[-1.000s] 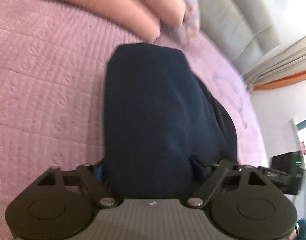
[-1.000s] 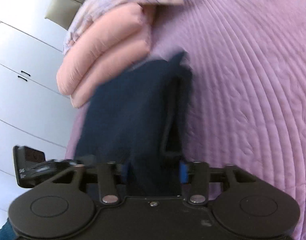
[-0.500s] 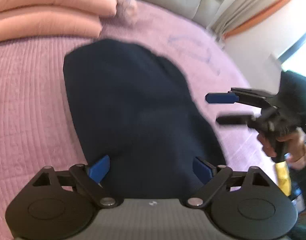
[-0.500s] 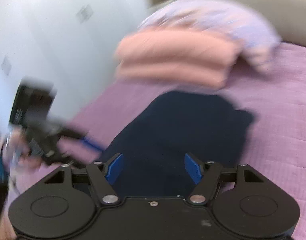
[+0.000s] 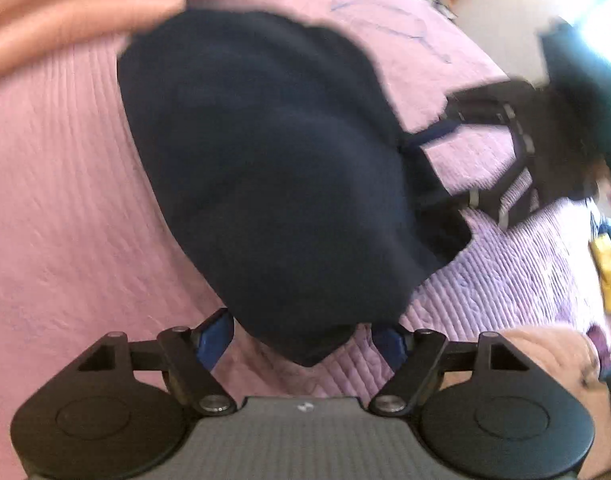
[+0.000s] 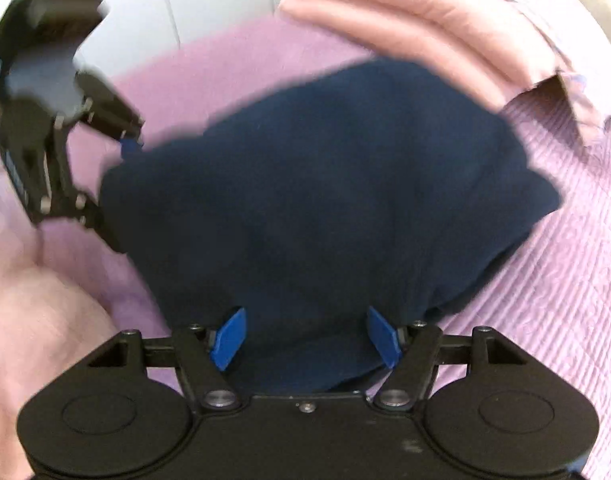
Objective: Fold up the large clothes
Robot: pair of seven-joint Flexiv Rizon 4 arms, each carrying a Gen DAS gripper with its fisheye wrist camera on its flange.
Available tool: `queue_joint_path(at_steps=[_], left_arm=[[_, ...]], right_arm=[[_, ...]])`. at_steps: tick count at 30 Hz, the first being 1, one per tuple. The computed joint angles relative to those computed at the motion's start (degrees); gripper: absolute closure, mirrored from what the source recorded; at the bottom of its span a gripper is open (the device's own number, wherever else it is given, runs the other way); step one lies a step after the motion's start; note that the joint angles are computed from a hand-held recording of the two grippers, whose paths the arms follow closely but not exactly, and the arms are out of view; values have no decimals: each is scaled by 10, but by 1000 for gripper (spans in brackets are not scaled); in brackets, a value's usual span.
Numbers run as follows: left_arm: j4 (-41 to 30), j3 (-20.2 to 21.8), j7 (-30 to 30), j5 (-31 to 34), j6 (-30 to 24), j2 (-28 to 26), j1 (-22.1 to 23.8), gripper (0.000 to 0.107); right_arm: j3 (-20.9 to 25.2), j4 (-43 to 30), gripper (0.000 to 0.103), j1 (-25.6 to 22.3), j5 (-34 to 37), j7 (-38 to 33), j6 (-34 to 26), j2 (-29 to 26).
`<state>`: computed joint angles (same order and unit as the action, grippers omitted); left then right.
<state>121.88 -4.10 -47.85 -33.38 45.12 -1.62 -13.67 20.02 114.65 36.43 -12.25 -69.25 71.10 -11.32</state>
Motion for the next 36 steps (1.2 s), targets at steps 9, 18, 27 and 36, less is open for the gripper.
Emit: queue_joint_path(at_steps=[9, 18, 27, 36], left_arm=[[-148, -19, 30, -80, 93, -105, 13, 7], [-287, -53, -155, 4, 112, -295, 50, 4], [-256, -42, -251, -8, 111, -266, 59, 4], [-230, 43, -490, 245, 26, -118, 10, 7]], right_arm=[[-178, -49, 22, 47, -162, 173, 143, -72], [-135, -108, 21, -16, -142, 217, 115, -165], [-142, -89, 0, -20, -86, 290, 88, -139], [-182, -14, 2, 55, -224, 535, -144, 42]])
